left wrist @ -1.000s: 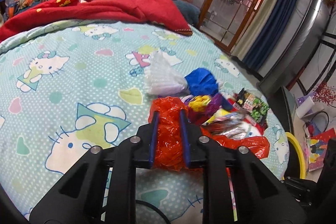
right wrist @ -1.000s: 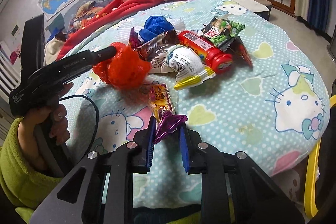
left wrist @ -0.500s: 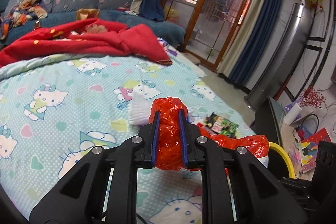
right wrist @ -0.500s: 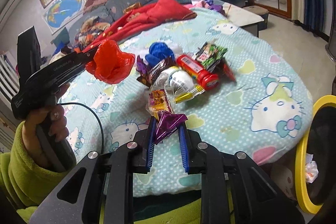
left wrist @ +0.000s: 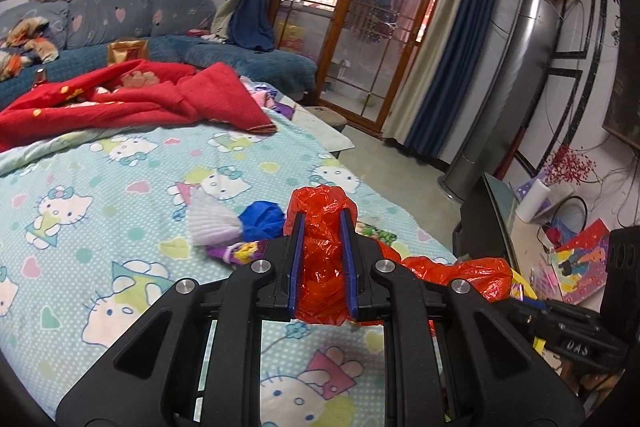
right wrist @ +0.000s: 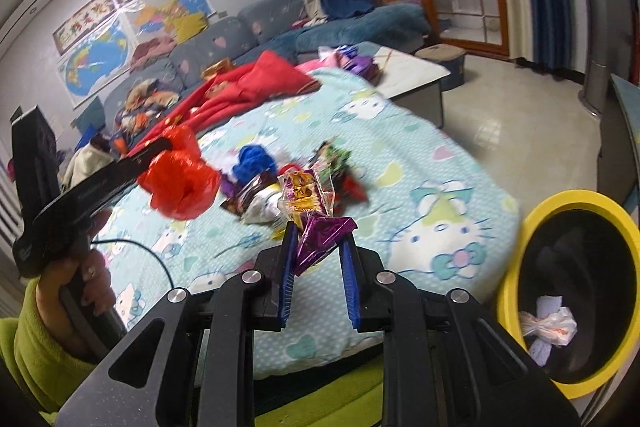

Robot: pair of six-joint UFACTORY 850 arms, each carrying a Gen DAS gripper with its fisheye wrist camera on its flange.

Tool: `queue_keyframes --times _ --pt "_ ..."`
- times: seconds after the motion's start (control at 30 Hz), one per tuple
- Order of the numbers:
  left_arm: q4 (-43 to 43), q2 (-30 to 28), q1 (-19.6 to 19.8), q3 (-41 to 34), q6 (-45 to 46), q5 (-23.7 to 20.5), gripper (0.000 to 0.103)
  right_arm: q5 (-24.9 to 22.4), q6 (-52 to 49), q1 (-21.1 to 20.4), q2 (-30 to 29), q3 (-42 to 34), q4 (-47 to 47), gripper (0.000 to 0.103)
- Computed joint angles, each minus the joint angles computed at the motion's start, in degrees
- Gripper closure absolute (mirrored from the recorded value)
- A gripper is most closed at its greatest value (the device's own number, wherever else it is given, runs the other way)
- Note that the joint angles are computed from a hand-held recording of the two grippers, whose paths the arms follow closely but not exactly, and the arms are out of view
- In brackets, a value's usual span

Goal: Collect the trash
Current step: 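Carry the red bag and purple wrapper with both tools over the bin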

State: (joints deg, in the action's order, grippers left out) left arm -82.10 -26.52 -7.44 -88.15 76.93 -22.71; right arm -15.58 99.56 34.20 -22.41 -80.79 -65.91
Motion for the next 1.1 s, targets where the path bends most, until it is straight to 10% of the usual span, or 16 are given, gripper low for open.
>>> queue_keyframes --times 1.1 --pt "-0.21 0.36 -8.24 1.07 10.15 -4.17 0.092 -18.19 24.95 -0.7 8.59 11.89 -19.05 0.083"
